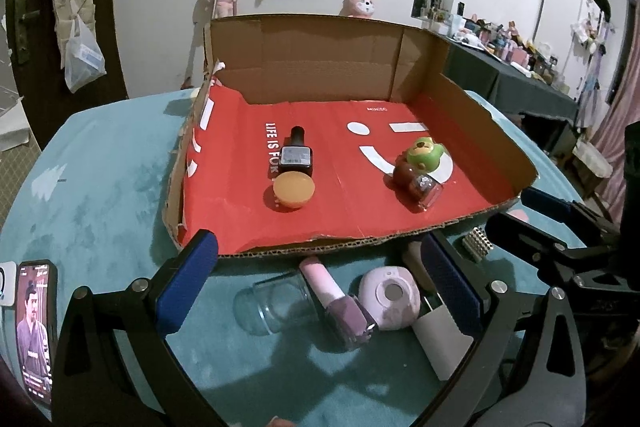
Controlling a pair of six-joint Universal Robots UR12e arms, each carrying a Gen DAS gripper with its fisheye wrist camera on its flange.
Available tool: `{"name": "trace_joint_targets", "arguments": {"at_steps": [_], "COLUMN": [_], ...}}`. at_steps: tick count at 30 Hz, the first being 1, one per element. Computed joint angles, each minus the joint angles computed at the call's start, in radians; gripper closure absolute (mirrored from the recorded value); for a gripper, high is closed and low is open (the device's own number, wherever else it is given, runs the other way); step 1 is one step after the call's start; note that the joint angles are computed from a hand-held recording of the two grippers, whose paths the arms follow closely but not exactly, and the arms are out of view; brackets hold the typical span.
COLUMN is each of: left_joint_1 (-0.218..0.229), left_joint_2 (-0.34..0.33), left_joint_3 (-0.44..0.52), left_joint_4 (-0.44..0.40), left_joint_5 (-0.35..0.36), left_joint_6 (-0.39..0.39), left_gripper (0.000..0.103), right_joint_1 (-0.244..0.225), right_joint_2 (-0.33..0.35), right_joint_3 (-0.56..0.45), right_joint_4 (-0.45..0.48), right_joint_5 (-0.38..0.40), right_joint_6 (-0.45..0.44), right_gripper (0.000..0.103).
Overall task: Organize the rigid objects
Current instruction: 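Withdraw both grippers from the box back over the table, then move the left gripper toward the lilac nail polish while the right approaches the white block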
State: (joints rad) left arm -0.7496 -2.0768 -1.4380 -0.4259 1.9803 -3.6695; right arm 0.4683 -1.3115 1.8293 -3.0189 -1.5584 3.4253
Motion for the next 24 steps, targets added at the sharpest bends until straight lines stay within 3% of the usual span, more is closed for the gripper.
{"name": "trace_joint_targets", "arguments": {"at_steps": [24], "left_joint_1": [-0.021], "left_joint_2": [0.016], "left_joint_3": [-0.033], "left_joint_4": [-0.014], "left_joint_5": [-0.007], "left_joint_6": [-0.045], "left_gripper": [0.000], "right_joint_1": [0.011], "right_joint_2": [-0.029], "right_joint_3": [0.053], "right_joint_4": [-0.010], "right_joint_5": [-0.012], "right_joint_6": [0.022], "right_gripper": [0.000]}}
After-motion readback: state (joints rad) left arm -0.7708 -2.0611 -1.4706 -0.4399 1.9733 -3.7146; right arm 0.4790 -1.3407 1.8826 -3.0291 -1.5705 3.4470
